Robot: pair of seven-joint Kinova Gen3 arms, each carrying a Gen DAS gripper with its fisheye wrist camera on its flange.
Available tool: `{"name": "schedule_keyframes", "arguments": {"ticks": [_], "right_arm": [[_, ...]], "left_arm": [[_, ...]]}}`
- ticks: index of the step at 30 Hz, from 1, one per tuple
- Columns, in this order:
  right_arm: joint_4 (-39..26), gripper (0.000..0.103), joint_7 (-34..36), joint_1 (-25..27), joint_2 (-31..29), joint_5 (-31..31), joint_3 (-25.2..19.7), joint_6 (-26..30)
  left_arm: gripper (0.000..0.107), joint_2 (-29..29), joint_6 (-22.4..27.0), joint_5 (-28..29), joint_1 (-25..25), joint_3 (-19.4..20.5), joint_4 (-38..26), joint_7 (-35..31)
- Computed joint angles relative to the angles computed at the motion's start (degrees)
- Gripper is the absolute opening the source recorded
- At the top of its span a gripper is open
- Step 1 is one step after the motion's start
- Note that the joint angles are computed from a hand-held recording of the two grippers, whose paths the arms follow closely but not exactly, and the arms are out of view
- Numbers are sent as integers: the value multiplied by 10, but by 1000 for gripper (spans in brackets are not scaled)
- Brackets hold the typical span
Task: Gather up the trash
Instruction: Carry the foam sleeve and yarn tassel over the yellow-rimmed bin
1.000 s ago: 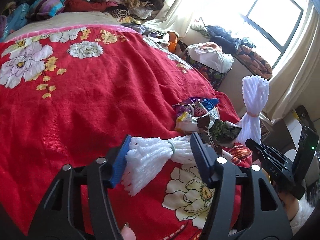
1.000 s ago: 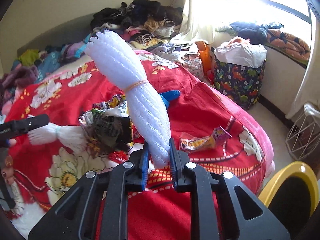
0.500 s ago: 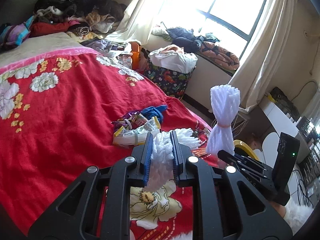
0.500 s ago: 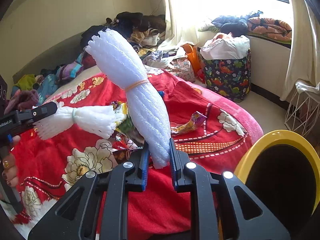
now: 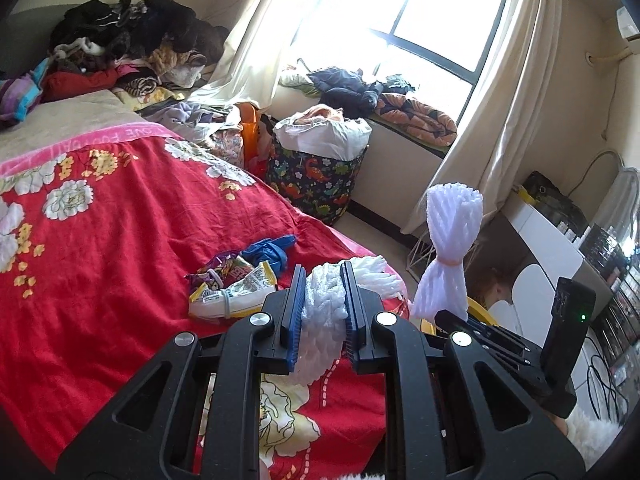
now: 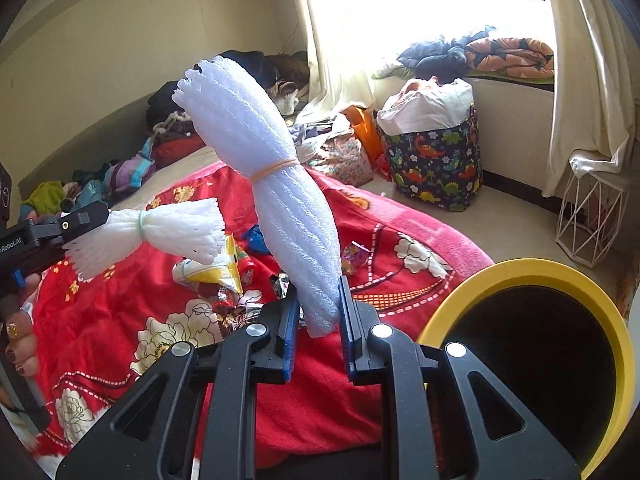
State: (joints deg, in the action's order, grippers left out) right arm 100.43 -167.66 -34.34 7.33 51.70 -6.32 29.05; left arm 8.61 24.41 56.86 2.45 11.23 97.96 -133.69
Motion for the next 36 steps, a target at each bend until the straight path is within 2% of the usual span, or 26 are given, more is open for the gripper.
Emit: {"name": "schedule_keyframes", "arguments": {"ticks": [7,20,36], "right_arm": [[21,17,-47,6,-23,36,-6,10],[62,17,-117,38,-68,82,-50,52],[101,17,-169,76,-111,108,-88,87]], "left_arm": [[12,0,-9,-1,15,11,-9,-7],[12,23,-13,1,35,41,-36,-29],[12,44,-24,-46,63,67,-67,-10]]}}
